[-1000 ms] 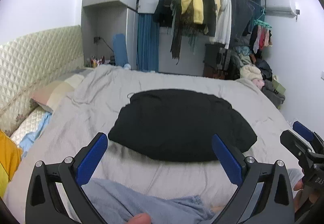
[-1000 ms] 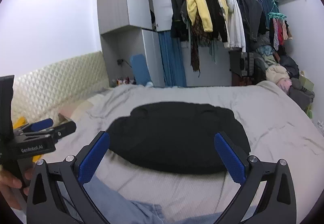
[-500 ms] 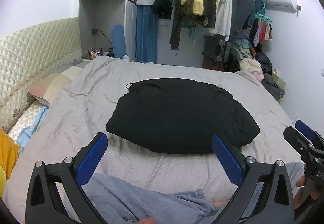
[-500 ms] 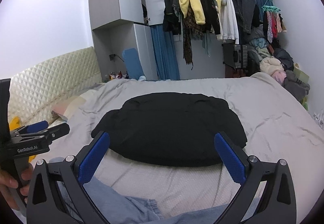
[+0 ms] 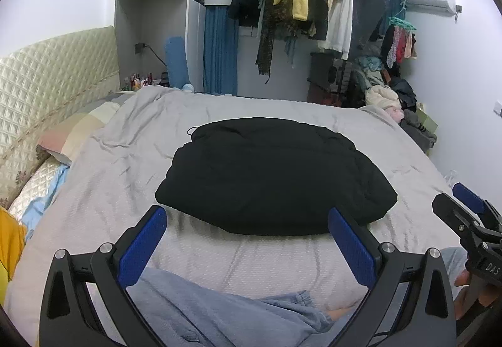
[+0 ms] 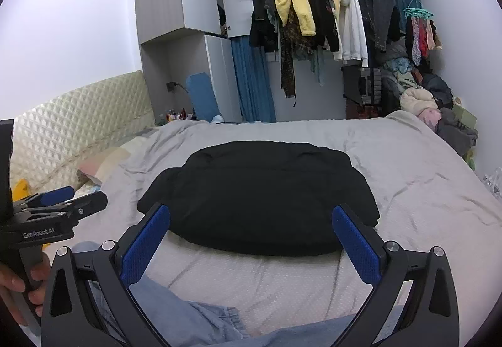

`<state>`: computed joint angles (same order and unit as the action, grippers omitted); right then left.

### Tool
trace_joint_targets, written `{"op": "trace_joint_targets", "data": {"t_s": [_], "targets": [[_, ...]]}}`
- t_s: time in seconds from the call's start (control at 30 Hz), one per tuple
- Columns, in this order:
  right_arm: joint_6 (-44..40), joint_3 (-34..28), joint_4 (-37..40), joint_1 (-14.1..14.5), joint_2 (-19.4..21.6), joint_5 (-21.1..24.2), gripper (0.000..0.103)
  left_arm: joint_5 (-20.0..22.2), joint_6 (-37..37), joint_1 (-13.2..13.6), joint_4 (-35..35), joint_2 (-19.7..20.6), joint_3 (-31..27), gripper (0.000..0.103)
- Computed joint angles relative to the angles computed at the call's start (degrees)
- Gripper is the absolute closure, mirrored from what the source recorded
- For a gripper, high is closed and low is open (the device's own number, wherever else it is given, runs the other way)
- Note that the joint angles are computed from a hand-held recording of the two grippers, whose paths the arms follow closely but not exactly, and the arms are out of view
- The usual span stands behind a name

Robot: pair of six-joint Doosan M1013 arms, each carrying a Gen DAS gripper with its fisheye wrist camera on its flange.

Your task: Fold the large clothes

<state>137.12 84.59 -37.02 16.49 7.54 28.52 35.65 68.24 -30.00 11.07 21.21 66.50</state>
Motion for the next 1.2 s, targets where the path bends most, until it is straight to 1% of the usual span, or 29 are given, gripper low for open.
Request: {"op": "trace_joint_targets", "data": {"t_s": [0.13,0.47,0.87,1.2], "targets": [[0.8,0.0,-0.6,0.0,0.0,0.4,0.000,0.3,0.5,0.1,-0.6,0.1,-0.2,0.000],[2.3,0.6,-1.1,-0.2,-0.3,0.6,0.000,0.4,-1.9,0.0,1.2,-0.1,-0.2,0.000],[4.1,1.1,-3.2,-0.3,-1.1,0.0,0.000,0.6,-1.8,-0.4,1.6,-0.2,-0.4,0.000],[3.9,1.2,-3.3,-0.3,-1.1,-0.3,0.000,0.7,-1.9,-0.4,1.5,-0.2,-0.6,0.000]]}}
